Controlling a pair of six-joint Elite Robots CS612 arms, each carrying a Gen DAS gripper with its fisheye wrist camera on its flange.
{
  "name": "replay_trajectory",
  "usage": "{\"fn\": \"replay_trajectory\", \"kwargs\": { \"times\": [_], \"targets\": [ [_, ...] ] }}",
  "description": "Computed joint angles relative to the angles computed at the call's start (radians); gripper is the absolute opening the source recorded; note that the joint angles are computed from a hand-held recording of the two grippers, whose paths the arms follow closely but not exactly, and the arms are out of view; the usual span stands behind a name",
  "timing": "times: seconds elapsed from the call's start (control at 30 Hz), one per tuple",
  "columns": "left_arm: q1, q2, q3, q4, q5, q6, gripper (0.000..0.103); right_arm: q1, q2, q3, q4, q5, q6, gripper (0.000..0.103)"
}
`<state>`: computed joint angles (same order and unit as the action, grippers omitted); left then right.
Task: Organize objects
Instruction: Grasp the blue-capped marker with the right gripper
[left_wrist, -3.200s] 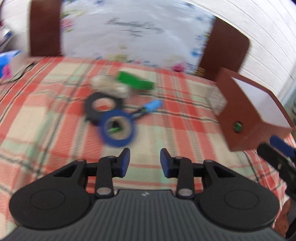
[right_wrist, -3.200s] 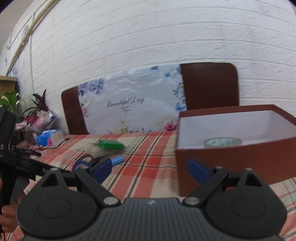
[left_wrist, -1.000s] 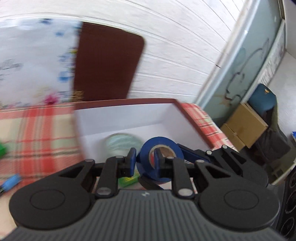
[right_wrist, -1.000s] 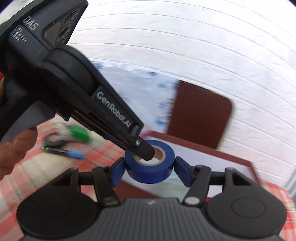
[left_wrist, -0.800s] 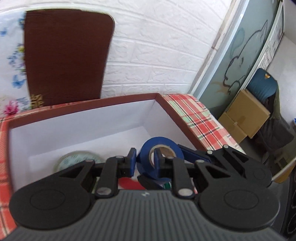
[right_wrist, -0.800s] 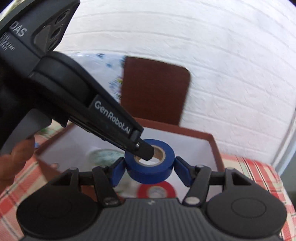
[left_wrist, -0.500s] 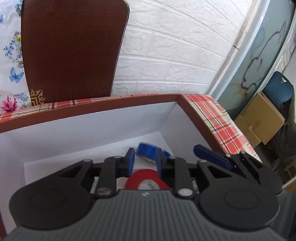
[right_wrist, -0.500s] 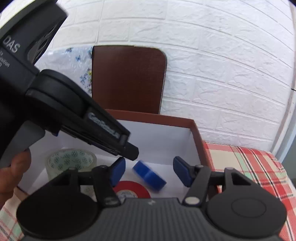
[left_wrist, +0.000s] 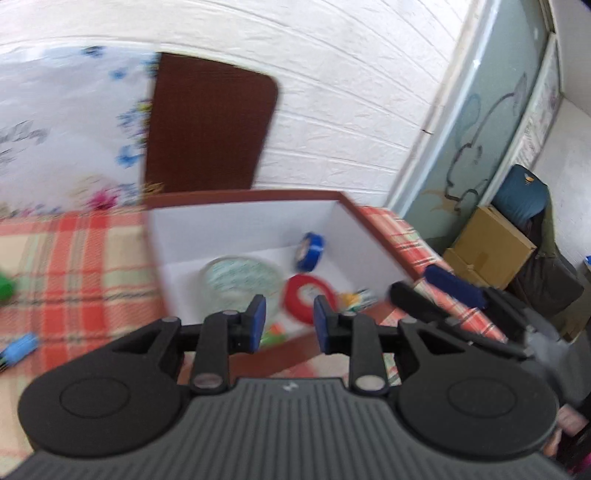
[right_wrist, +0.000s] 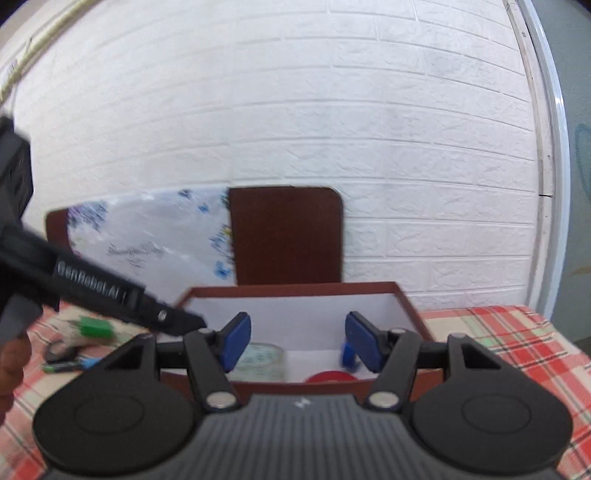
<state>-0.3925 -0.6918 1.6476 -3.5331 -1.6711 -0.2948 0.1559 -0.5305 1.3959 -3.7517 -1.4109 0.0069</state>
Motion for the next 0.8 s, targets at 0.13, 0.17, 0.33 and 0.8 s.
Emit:
{"fn": "replay_trajectory", "kwargs": {
  "times": [0.13, 0.17, 0.33, 0.8],
  "targets": [
    [0.038, -0.028, 0.106, -0.024, 0.097, -0.048, 0.030, 0.023, -0.001, -0.005, 0.052, 0.129, -0.018, 0.059],
    [0.046, -0.028, 0.127, -0.029, 0.141, -0.067, 0.030, 0.034, 0.002, -0.014, 0.084, 0.155, -0.050, 0.059],
    [0.097, -0.026, 0.188, 0.058, 0.255, -0.240, 0.030, 0.095, 0.043, -0.117, 0.333, 0.254, -0.223, 0.059],
    [0.188, 0.003, 0.229, -0.054, 0.100, -0.343, 0.034, 0.204, 0.300, -0.736, 1.101, 0.269, -0.689, 0.071]
  ]
}}
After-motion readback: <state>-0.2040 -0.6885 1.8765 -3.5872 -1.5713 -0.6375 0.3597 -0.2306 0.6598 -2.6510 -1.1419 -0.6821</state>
